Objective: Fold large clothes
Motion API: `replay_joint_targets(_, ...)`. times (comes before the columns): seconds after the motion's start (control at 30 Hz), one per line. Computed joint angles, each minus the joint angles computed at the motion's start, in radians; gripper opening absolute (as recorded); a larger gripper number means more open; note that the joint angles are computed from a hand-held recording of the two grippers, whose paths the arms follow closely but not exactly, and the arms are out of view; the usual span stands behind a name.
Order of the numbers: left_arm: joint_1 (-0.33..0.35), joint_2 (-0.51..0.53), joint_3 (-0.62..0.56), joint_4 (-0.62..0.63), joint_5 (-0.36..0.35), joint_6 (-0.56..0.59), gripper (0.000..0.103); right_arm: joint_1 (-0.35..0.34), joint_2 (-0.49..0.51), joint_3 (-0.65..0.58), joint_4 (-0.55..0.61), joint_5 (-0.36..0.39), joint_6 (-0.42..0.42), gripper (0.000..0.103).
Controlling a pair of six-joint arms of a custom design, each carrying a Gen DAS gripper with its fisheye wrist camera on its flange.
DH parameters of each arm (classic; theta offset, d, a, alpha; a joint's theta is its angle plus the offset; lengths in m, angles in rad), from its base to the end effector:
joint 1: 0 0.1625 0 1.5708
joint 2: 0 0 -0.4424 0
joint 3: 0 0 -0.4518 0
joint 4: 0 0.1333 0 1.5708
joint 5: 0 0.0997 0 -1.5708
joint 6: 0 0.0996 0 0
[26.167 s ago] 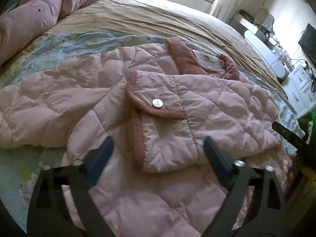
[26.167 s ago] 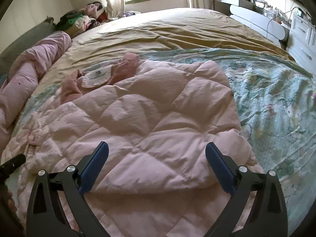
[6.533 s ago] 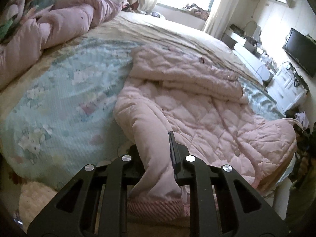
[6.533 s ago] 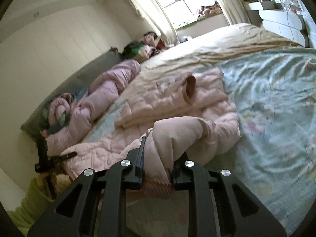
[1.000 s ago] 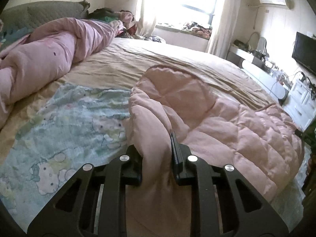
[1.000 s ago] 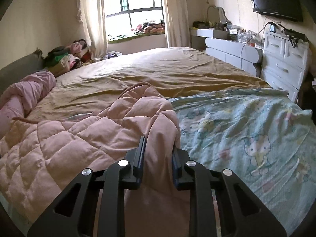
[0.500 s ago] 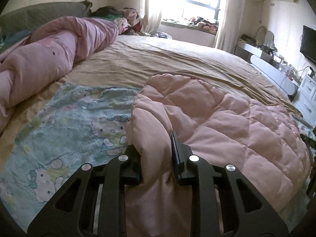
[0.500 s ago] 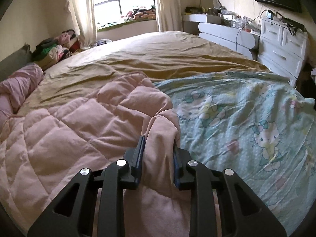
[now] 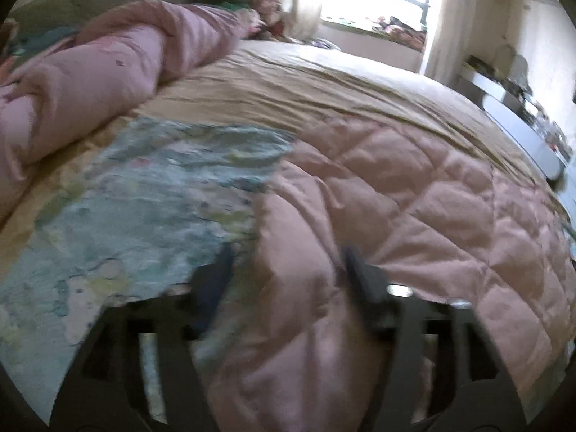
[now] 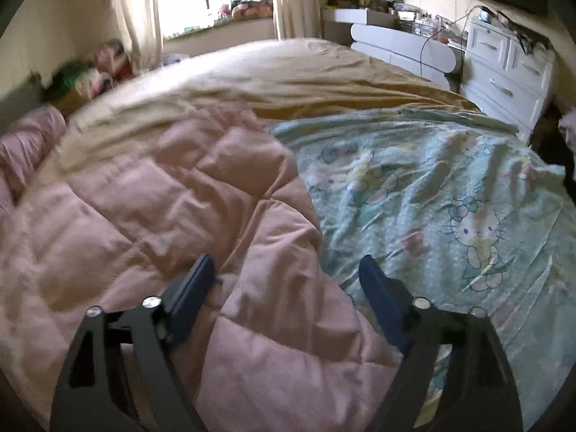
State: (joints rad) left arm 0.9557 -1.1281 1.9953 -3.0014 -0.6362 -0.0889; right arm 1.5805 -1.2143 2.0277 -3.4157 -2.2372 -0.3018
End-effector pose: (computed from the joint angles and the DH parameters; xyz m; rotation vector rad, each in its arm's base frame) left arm -0.1706 -0.6113 0.2210 0.2683 2.2614 -1.0041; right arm 0.0774 -0.5824 0.2941 -0.0825 -2.1692 1.0875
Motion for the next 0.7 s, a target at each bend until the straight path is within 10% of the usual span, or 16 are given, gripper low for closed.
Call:
replay_joint_targets(0.17,-0.027,-0.066,0.039,-0.004,0.032,-0.050,0.094,0.013,-0.072,0.059,-0.014,0.049,0.008,0.095)
replay_joint_targets(0.7,-0.098,-0.209,0.160,0.188,0.108,-0.190,0.094,0.049,-0.236,0.234,0.000,0.142,0.031,0.099)
